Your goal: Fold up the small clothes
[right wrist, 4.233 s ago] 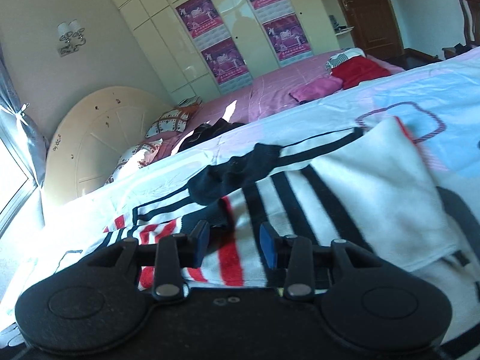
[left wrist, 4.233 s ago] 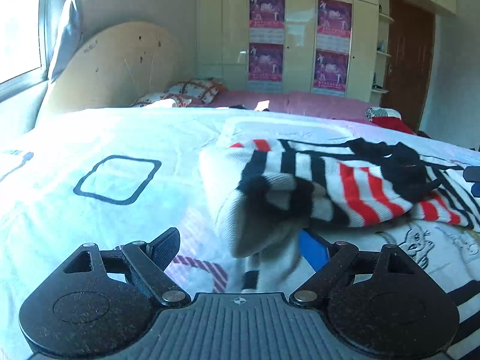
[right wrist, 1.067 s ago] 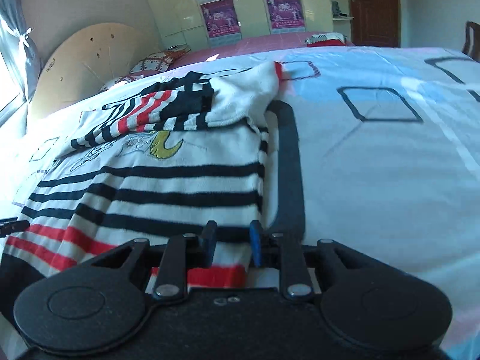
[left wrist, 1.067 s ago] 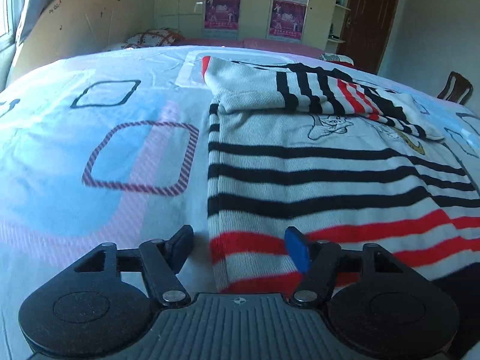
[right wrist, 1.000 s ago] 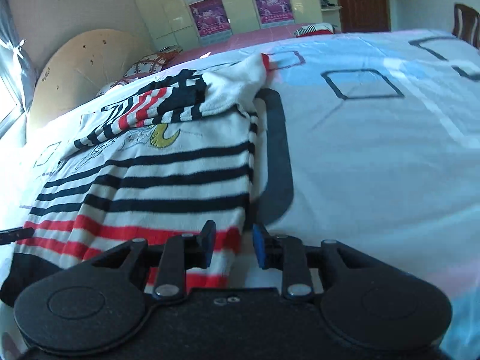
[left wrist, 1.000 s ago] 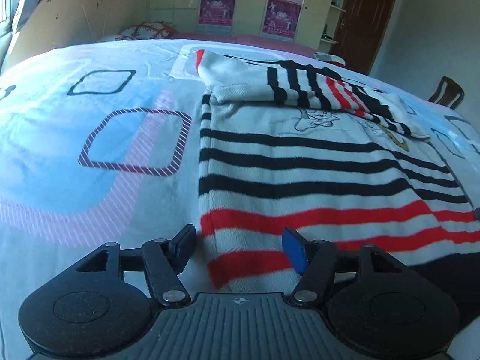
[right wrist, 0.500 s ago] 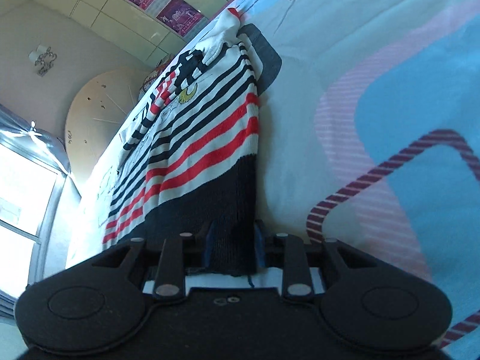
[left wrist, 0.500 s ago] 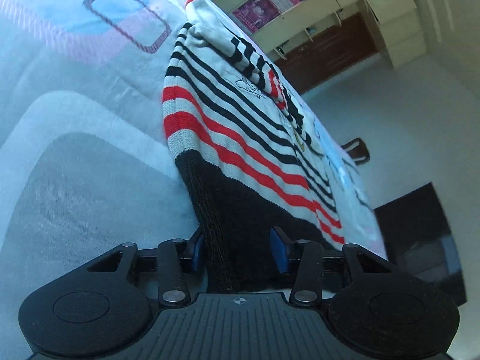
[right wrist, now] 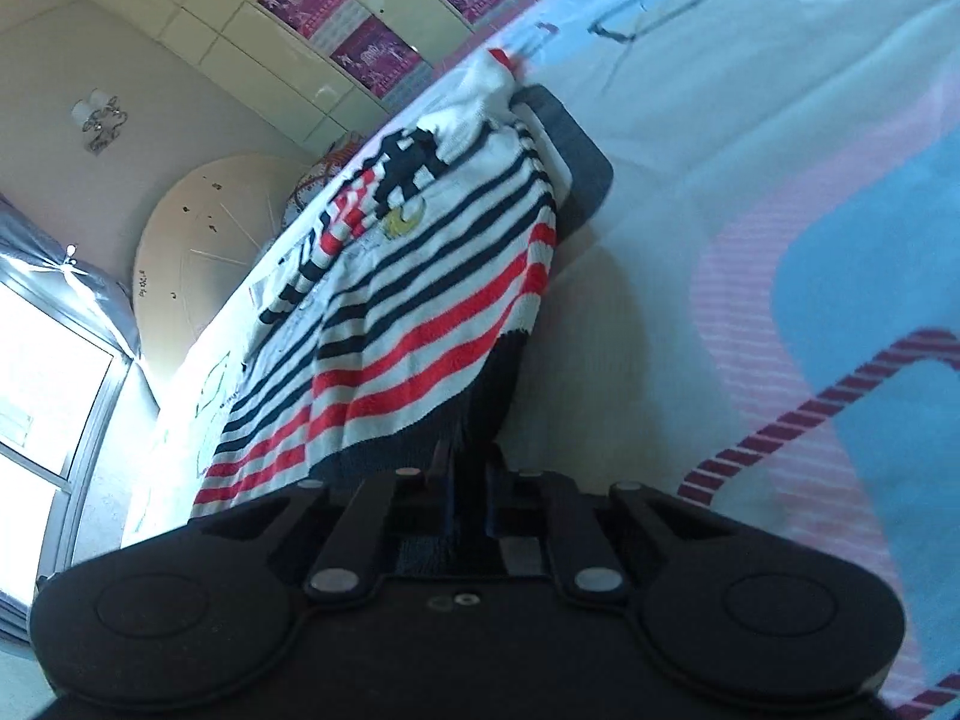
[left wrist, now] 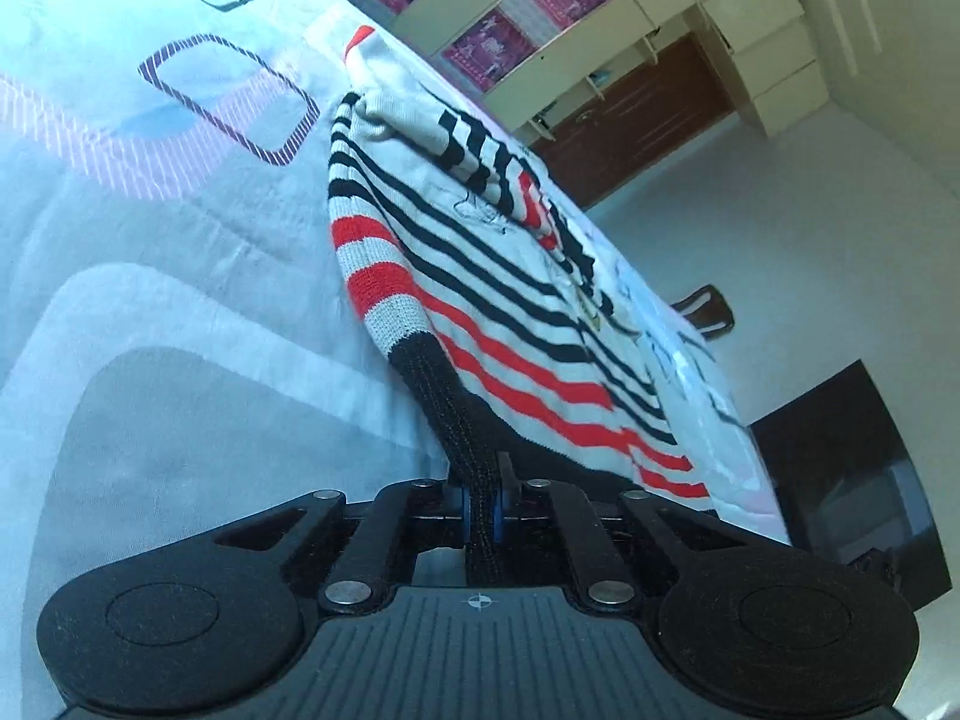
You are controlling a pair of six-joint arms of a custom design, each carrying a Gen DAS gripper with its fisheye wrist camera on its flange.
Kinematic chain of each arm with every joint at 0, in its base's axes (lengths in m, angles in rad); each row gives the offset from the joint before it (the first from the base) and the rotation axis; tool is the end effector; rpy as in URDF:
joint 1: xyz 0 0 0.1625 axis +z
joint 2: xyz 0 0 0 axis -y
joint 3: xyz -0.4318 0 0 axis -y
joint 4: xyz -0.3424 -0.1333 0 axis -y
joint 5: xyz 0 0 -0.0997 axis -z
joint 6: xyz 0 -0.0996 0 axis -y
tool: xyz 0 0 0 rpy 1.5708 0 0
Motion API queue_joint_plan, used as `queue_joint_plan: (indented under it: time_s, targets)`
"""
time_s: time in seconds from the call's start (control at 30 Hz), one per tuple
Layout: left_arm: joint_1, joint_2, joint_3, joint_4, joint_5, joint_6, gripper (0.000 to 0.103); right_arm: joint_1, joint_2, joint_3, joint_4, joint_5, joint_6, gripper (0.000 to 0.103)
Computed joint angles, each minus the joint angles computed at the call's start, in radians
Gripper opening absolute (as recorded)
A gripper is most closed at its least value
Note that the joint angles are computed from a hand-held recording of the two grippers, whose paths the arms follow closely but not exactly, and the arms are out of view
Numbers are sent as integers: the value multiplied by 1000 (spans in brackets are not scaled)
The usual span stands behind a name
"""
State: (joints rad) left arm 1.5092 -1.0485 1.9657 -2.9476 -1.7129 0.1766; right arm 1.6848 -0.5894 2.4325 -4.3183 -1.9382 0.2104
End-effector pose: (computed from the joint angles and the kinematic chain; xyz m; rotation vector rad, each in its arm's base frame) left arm 0.0847 -0.5630 0.2208 -0.3989 -2.9204 0.7004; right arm 0.1426 -0.3879 0.0936 -0.3632 -2.6108 1.3373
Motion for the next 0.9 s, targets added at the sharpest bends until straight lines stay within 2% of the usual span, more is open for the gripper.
queue_joint_plan:
  time_s: [0.07, 0.13, 0.2, 0.37, 0.43, 0.53, 0.67, 0.77, 0.9]
  targets:
    - [12, -15, 2, 6, 26, 14, 5, 8, 2, 18, -35, -20, -17, 9]
    - [33, -4, -17, 38, 51, 10, 5, -11, -6, 15, 29, -57, -7, 9]
    - [49, 12, -29, 38, 19, 5, 5, -47, 8, 18, 29, -17, 5, 9]
    - [41, 24, -37, 44, 25, 13, 5, -65, 27, 28, -16, 26, 9, 13]
    - [42, 26, -34, 34, 24, 12, 5, -95, 39, 38, -56, 76, 19, 14]
    - [40, 26, -25, 15, 28, 13, 5, -123, 43, 35, -73, 116, 36, 10]
    - [39, 20, -6, -47, 7, -4, 5, -73, 38, 7, -81, 52, -11, 9]
    - [30, 11, -8, -96, -36, -19, 5, -21, 16, -15, -92, 18, -57, 8]
    - [1, 27, -71, -108, -66, -22, 5, 32, -53, -87, -18, -10, -139, 8]
